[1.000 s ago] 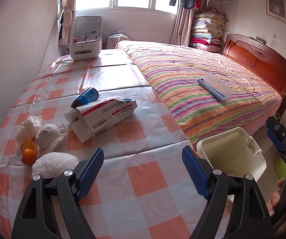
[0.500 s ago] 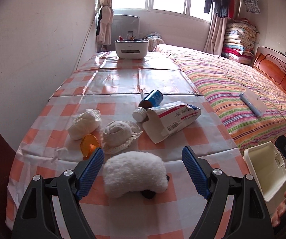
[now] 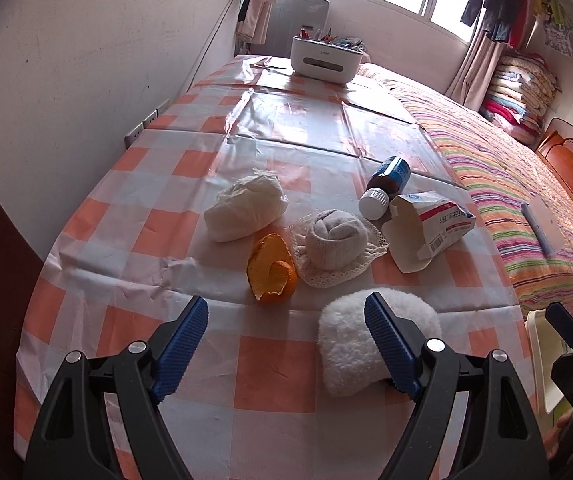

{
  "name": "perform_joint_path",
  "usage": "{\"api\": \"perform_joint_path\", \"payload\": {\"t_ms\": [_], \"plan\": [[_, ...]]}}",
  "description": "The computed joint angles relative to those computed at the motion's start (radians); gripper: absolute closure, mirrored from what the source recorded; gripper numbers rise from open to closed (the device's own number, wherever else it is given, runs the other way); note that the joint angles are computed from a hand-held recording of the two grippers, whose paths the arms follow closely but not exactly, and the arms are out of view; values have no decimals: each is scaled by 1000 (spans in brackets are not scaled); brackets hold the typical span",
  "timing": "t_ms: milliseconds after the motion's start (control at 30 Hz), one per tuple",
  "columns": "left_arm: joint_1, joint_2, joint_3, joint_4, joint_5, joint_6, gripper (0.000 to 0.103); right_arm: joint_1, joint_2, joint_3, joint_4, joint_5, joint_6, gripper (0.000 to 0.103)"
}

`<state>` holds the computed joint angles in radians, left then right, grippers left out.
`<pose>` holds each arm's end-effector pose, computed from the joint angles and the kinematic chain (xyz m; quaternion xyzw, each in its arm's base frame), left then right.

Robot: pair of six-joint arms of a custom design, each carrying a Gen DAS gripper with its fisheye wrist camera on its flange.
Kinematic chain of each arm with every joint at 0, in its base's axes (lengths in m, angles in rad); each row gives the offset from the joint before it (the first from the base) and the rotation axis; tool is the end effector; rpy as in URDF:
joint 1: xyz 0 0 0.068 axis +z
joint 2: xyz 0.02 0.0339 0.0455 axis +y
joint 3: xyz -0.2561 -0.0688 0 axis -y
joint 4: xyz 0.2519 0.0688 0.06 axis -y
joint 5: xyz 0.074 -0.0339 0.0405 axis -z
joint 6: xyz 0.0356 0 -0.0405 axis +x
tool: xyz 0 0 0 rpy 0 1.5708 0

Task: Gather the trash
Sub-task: 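Move both tools back over the table toward the remaining items, then grasp the white plush toy with the right tool while the left tool grasps the orange peel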

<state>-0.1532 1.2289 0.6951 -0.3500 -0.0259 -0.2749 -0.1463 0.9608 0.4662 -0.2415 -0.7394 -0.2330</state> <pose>0.2482 -0.0374 0.1935 -0.0616 0.9395 -0.0596 0.3317 0.1992 -0.0051 0.1893 -0.1833 0.8453 0.2531 0.4334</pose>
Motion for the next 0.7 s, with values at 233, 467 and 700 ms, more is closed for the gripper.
{"api": "perform_joint_path", "payload": {"t_ms": [233, 467, 700], "plan": [[2, 78, 36, 3, -44, 101, 24, 241, 155, 76, 14, 156, -74, 20], [47, 120, 48, 15, 18, 114, 24, 350, 338, 169, 29, 250, -101, 20], [84, 142, 57, 23, 37, 109, 24, 417, 460, 240, 42, 314, -86, 19]]}}
